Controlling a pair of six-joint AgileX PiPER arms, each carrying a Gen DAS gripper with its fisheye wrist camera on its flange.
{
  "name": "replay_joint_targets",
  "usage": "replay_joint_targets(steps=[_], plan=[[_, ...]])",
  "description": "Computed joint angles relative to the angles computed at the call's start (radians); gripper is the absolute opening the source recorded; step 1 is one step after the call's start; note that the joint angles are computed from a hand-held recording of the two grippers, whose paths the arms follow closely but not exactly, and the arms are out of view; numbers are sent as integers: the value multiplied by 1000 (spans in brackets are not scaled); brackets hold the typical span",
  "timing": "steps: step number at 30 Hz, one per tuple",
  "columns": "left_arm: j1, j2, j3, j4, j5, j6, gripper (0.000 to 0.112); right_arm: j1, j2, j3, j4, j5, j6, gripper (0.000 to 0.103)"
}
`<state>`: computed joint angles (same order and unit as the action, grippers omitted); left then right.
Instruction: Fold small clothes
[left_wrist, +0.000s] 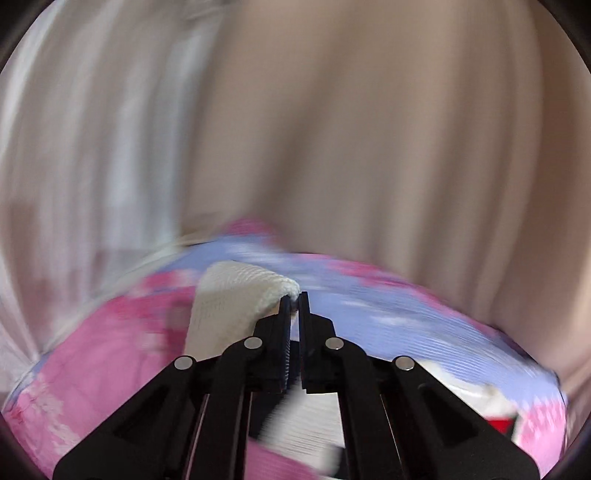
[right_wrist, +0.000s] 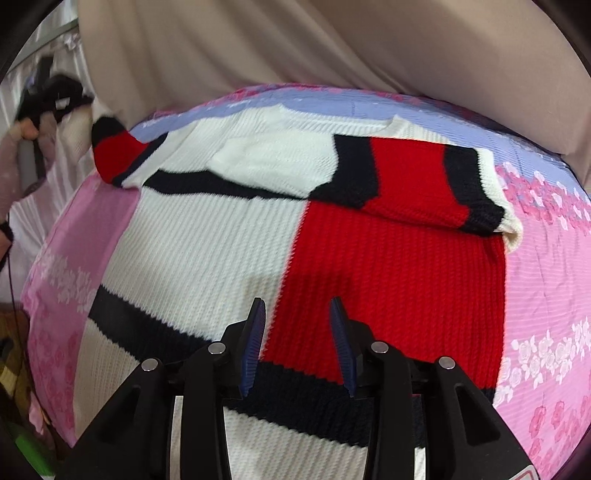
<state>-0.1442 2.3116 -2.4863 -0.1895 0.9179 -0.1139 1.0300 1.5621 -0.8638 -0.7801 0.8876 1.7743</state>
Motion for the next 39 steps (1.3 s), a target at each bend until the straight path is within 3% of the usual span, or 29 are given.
replay_joint_targets(steps=[2, 5, 9, 11, 12, 14, 17, 20, 22, 24, 29, 33, 34, 35, 36, 39], plan=[[-114, -86, 114, -27, -51, 42, 3, 2, -41, 38, -16, 7, 38, 36], [-256, -114, 177, -38, -66, 35, 3, 14, -116, 110, -30, 31, 97, 36], [-432, -28, 153, -23, -22, -53, 3, 49, -233, 226, -25, 80, 185, 39], [-516, 63, 99, -2, 29, -91, 6, 60, -292, 290, -8, 95, 219, 41], [-534, 85, 113, -11, 19, -93, 10, 58, -316, 315, 3, 101, 225, 42], [-583, 56, 260, 19, -46, -123, 21, 49, -365, 350, 18, 117, 218, 42], [-587, -102, 560, -4, -206, -134, 38, 18, -452, 375, -9, 141, 200, 49], [-523, -272, 808, -9, -339, -181, 54, -175, -493, 375, -52, -21, 100, 53], [-443, -319, 869, 4, -346, -205, 55, -317, -429, 337, -92, -157, 28, 53], [-365, -313, 863, 7, -325, -213, 55, -389, -300, 251, -150, -233, -19, 53], [-193, -227, 788, -111, -246, -142, 55, -378, 41, -25, -266, -213, -163, 59], [-172, -120, 679, -47, -173, -167, 53, -410, 237, -203, -238, -197, -344, 59], [-169, -127, 700, -44, -185, -155, 53, -437, 265, -231, -200, -216, -394, 51], [-173, -132, 706, -36, -191, -152, 53, -457, 274, -241, -175, -226, -415, 21], [-176, -131, 703, -24, -192, -151, 53, -486, 262, -235, -154, -256, -417, 3], [-173, -140, 706, -15, -196, -127, 54, -590, 88, -97, -199, -399, -202, 0]])
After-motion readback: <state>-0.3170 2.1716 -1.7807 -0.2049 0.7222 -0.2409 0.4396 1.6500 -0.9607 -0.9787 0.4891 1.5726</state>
